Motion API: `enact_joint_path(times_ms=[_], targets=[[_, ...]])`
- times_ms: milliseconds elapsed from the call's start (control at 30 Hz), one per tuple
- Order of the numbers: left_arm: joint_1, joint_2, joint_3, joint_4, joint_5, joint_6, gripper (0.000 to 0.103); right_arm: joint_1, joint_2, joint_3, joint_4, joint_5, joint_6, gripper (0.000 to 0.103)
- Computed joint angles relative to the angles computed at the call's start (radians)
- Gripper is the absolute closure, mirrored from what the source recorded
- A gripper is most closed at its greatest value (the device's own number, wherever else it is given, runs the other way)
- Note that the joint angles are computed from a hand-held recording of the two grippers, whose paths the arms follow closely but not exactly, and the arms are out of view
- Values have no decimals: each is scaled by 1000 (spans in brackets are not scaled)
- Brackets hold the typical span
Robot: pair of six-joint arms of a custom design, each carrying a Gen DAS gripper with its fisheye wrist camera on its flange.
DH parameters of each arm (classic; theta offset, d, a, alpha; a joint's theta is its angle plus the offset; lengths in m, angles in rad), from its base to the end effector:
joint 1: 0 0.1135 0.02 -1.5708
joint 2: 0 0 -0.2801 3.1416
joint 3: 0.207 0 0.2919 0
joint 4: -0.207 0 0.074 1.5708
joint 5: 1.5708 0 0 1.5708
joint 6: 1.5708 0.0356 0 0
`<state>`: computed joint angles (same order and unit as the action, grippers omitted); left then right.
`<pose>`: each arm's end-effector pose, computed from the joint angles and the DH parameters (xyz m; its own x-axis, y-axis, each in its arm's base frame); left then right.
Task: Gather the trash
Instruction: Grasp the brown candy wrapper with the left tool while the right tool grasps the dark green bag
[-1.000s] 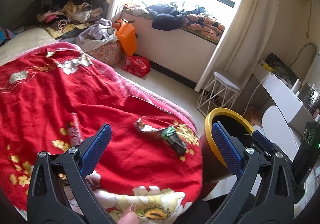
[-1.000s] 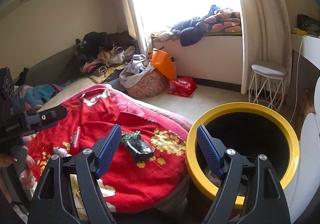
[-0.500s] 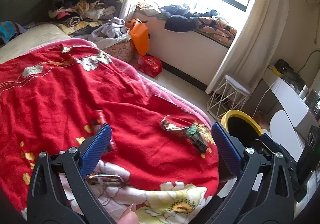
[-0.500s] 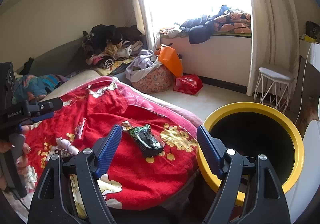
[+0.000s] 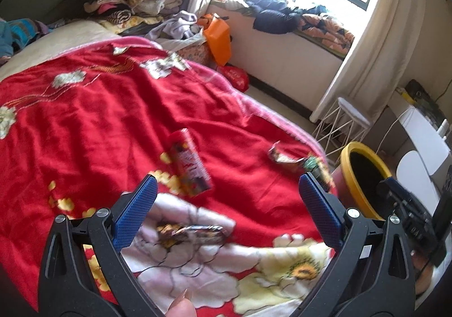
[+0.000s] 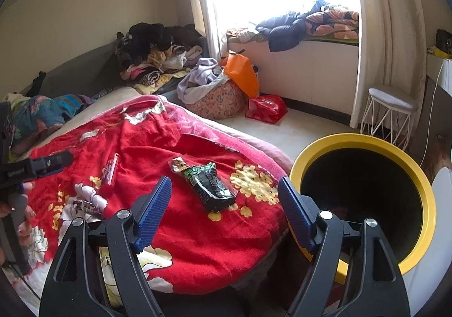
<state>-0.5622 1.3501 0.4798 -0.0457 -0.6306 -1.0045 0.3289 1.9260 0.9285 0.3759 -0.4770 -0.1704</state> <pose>0.2238 -0.1162 0.1256 -0.4670 -0.5114 -0.7214 -0.4983 0.8261 -0.2630 0.3814 0.1475 0.1072 -0.4346 -0.3075 -0.8465 -0.7244 0.6779 0.1256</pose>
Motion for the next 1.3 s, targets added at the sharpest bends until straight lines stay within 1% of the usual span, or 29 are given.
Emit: enact_joint_path(times_ms=[133, 300, 500, 667, 800, 867, 933, 1000, 1033, 1067, 1100, 1133, 1200, 1267, 1300], targets=[[14, 29, -14, -2, 40, -1, 11, 14, 30, 31, -28, 17, -4, 28], [8, 85, -14, -10, 66, 9, 11, 36, 83, 98, -89, 30, -8, 28], [17, 128, -41, 21, 117, -7, 11, 87, 161, 196, -167, 85, -44, 28], [30, 150, -47, 41, 133, -5, 11, 122, 219, 263, -208, 130, -57, 28], [37, 170, -43, 50, 138, -5, 11, 134, 256, 315, -241, 140, -50, 28], [32, 183, -33, 50, 135, -1, 18, 136, 272, 335, -255, 136, -44, 28], [26, 198, -21, 52, 132, 4, 22, 136, 293, 365, -279, 134, -36, 28], [24, 210, -12, 57, 129, 12, 24, 137, 321, 404, -308, 137, -27, 29], [23, 218, -5, 60, 131, 17, 29, 136, 330, 414, -317, 135, -25, 33], [22, 230, 5, 57, 132, 22, 31, 136, 341, 428, -332, 132, -23, 39], [23, 241, 13, 55, 135, 27, 32, 135, 350, 439, -344, 134, -23, 43], [23, 253, 17, 60, 144, 31, 34, 136, 357, 445, -353, 136, -23, 49], [30, 261, 12, 73, 153, 34, 38, 130, 361, 443, -355, 123, -24, 53], [30, 261, 3, 84, 156, 21, 43, 126, 355, 429, -346, 110, -29, 63], [34, 256, -2, 90, 160, 20, 43, 124, 351, 423, -342, 105, -31, 65]])
